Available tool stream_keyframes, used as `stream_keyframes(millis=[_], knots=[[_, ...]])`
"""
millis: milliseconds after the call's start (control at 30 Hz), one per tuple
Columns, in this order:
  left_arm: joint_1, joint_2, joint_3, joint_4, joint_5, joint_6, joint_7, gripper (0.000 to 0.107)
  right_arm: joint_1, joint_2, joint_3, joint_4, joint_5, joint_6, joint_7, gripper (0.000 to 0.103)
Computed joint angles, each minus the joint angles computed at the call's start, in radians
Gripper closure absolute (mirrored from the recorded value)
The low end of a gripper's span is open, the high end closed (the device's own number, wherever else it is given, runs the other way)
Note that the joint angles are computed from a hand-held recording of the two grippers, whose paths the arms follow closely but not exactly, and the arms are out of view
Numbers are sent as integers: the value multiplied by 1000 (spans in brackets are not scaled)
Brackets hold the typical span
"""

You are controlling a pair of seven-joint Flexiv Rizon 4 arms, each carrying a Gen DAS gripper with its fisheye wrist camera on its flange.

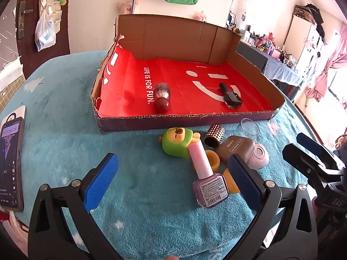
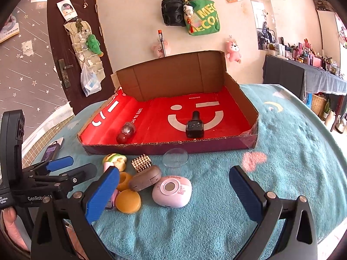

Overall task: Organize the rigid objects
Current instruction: 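Withdraw both grippers from the box back toward the remaining items, then grasp pink nail-polish bottle with left gripper while right gripper grasps pink round compact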

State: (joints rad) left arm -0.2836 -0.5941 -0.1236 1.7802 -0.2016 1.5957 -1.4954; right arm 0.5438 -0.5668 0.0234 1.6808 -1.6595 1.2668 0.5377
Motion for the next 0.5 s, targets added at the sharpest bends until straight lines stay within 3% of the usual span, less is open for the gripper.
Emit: stream_keyframes(millis=[500], knots=[[2,1,-4,47,3,16,-14,4,4,3,14,36,-3,-10,18,0]])
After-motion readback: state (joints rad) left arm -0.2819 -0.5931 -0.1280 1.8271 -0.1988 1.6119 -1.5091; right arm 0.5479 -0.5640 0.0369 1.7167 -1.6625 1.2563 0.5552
